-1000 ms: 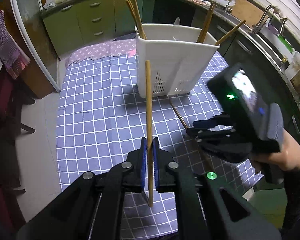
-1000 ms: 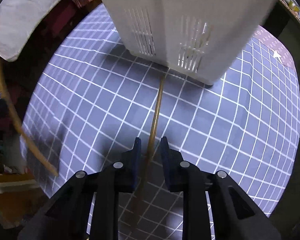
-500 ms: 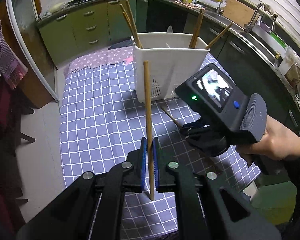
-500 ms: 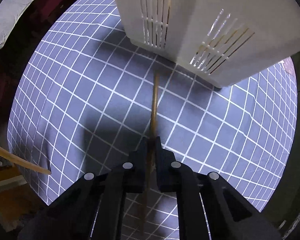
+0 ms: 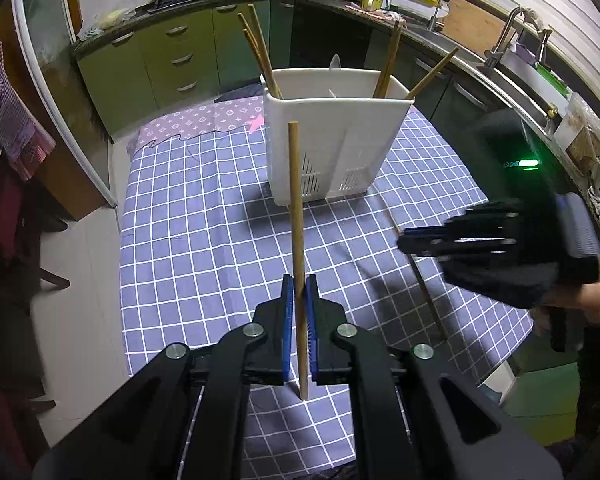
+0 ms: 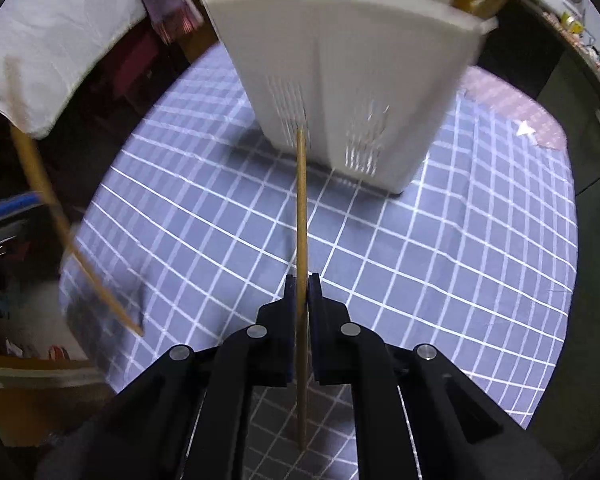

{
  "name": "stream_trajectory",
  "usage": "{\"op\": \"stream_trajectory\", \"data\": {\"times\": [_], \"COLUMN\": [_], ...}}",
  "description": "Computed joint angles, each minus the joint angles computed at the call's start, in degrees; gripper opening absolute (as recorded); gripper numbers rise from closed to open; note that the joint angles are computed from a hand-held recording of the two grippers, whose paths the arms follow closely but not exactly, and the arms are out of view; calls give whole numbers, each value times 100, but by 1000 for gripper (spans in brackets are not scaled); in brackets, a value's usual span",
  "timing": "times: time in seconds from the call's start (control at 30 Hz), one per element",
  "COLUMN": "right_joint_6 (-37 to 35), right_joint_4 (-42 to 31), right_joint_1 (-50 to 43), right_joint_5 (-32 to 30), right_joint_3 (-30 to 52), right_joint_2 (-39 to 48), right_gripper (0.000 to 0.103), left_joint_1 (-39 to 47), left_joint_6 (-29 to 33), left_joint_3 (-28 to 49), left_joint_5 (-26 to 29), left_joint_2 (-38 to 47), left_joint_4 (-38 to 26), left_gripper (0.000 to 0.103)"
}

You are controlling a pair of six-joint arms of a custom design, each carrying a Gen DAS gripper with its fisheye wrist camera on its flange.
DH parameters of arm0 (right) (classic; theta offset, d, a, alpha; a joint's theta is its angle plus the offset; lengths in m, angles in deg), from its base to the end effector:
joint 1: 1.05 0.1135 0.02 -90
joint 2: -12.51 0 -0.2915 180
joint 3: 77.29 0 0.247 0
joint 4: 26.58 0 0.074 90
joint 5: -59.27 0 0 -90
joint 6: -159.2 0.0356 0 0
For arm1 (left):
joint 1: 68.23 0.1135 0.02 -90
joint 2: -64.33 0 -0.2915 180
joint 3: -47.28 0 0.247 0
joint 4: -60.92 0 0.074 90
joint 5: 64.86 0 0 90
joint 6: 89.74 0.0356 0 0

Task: Organize utensils
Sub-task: 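Lift the chopstick upright with the left tool while the right tool grasps the last chopstick, then carry both upright chopsticks up over the white holder with both tools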

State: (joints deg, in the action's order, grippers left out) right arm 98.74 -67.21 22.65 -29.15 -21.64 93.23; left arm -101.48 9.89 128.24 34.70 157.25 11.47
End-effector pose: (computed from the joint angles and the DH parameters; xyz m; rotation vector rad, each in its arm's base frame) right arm 0.2218 0.0963 0.1966 0.1478 2.7371 0.2306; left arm 0.2716 -0.1852 0.2576 1.0269 2.4595 -0.3571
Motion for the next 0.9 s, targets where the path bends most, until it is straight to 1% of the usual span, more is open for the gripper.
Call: {"op": "stream_trajectory", "data": {"times": [0.1,0.13,0.17,0.33,0.37,0.43,0.5,0.67,0.73,0.9], "right_joint_6": [212,354,480,1105,1157,1472,1686,2023,2066,1905], "right_joint_4": [-20,-54,-32,-380,-399,-551,-650,-820,-881,-837], "right_joint_1": [117,275,425,1216,1290,1672,1938,2336,2381,2247], "right_joint_5": [184,357,527,1437,1507,1839,2076,2369,2393,2334], "right_joint_3": [-395,-476,-505,-819,-848,-920,-964,-1026,-1007,-942], "right_joint_2": [-955,-1202,-1279,-2296,-2387,-2632,-2747,-2956,-2997,-2973], "right_gripper": [7,7,7,7,7,7,7,7,7,7], "left_joint_1": [49,52,51,72,77,89,107,121,116,109], "left_joint_6": [4,12,21,24,35,84,112,204,240,267], "left_joint_3": [-78,-118,-171,-383,-421,-540,-644,-911,-987,-954], "left_joint_5": [56,47,28,69,76,91,128,178,192,261], "left_joint_2": [-57,-84,-125,-306,-341,-436,-530,-750,-818,-854], "left_joint_4": [69,110,159,333,362,457,524,743,799,793], "left_gripper": [6,6,6,6,6,6,6,6,6,6]}}
